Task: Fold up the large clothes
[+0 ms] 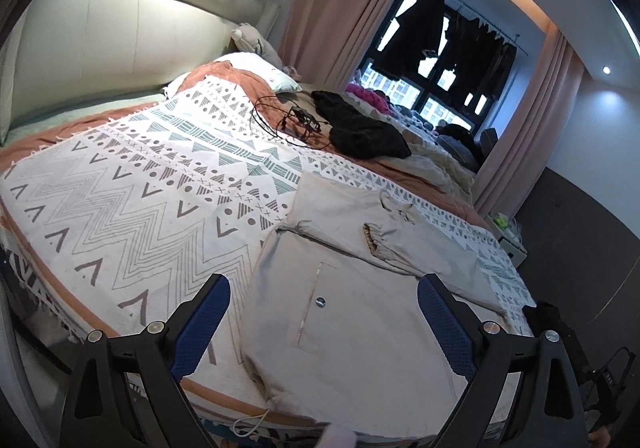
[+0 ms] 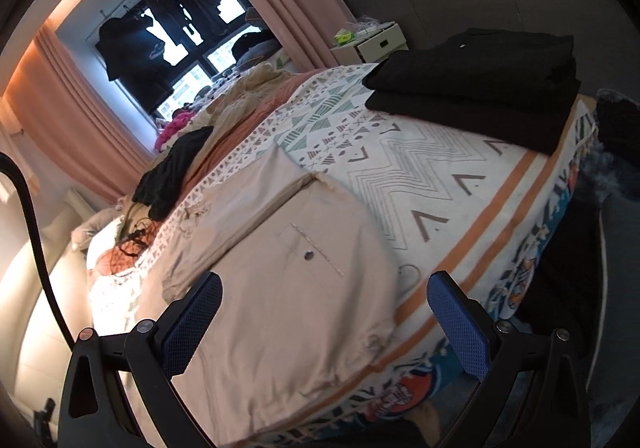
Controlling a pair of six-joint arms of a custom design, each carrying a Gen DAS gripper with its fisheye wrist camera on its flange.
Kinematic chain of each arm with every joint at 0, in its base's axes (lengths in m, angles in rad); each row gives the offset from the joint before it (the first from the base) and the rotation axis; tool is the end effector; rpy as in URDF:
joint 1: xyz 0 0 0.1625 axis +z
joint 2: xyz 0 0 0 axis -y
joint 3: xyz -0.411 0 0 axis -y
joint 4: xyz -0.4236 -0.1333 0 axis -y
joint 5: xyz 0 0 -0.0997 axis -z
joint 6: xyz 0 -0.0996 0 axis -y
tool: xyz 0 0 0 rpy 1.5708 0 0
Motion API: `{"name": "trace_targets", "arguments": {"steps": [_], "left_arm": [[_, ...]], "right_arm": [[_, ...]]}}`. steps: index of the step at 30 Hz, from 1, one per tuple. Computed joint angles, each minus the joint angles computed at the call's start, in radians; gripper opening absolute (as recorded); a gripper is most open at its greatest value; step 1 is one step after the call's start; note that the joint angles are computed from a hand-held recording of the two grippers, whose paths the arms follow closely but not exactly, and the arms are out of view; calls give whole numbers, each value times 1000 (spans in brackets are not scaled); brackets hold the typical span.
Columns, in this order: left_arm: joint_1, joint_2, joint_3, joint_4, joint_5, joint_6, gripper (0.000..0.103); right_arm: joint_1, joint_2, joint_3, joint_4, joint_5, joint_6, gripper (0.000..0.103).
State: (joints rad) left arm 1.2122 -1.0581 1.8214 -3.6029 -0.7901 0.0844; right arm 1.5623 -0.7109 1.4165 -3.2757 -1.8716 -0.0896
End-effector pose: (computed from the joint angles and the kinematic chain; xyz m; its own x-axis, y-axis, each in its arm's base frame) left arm -0.0218 -0.6378 0.3020 -0.8890 -0.3550 -0.2891 0.1800 0.3095 -0.9337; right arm 0.0973 -0.7687 0.1884 -0.9495 0.2079 0.2349 -0.0807 0.5617 -0.8234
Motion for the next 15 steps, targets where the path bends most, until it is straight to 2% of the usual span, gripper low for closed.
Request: {"name": "trace_targets", "arguments": {"steps": [2, 5, 9, 11, 15], "left_arm": [[2, -12, 28, -4, -10, -7, 95], [12, -39, 64, 56, -37, -59, 95], [7, -43, 91, 72, 5, -69, 95], [10, -49, 112, 68, -2, -99, 95], [23, -57, 120, 139, 4, -147, 95]], "right_arm": [[-3, -11, 22, -22, -2, -19, 103], [-9, -24, 52, -41, 2, -48, 103], [-21, -36, 78, -32, 19, -64, 103], [-30, -38, 87, -25, 27, -70, 103], [-41, -37, 94, -19, 10, -80, 102]]}}
